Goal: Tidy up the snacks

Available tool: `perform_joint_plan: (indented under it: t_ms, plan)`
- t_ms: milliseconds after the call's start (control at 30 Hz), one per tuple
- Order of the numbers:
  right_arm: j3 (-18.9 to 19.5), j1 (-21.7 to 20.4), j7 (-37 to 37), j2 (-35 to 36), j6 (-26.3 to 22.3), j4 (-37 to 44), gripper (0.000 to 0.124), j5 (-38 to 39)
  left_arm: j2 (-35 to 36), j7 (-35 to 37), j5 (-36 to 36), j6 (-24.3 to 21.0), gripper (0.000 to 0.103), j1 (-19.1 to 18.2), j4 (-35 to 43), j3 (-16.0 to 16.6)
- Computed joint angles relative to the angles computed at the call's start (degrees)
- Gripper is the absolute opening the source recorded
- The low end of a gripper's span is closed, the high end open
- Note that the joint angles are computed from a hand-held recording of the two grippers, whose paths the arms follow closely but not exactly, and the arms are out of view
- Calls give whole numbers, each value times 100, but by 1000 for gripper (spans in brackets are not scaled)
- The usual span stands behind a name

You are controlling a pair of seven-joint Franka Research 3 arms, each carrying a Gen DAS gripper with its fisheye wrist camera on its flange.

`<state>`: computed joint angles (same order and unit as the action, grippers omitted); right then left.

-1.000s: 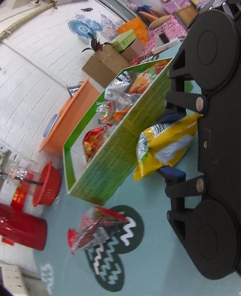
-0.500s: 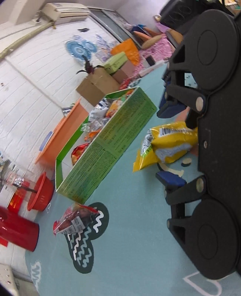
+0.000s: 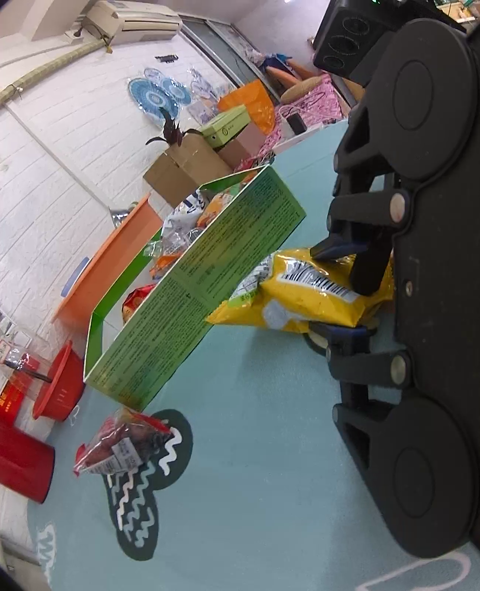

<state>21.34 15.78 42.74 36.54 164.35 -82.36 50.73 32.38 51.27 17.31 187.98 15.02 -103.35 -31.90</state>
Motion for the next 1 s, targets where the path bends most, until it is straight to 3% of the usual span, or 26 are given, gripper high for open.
perform_joint_plan:
  t_ms: [67,167,400,533,667,833,1000]
  plan:
    - [21,-7,58,-24,52,-11,59,66,-34,9,15,27,51,-126,45,115]
    - [258,-157,-373,-156,365,-171,52,316,0,42,118,185,50,-23,108,-36]
    - [739,-370,-1460,-29,1061,319,49,869,201,-38,567,438,49,-231,857,118]
    - [713,-288,-1554,246,1183,882,49,753,546,60,798,329,49,-299,1553,60]
    - [531,-102,-1240,631,1243,1500,49,332,1035,409,829,55,49,-292,2283,-186]
    - [-19,267,-196,1231,1029,2445,49,-454,1776,1139,631,-408,49,-197,3219,-746]
    - [-712,647,1076,2027,542,3716,49,-1342,2475,1889,345,-943,50,-332,4230,-1087]
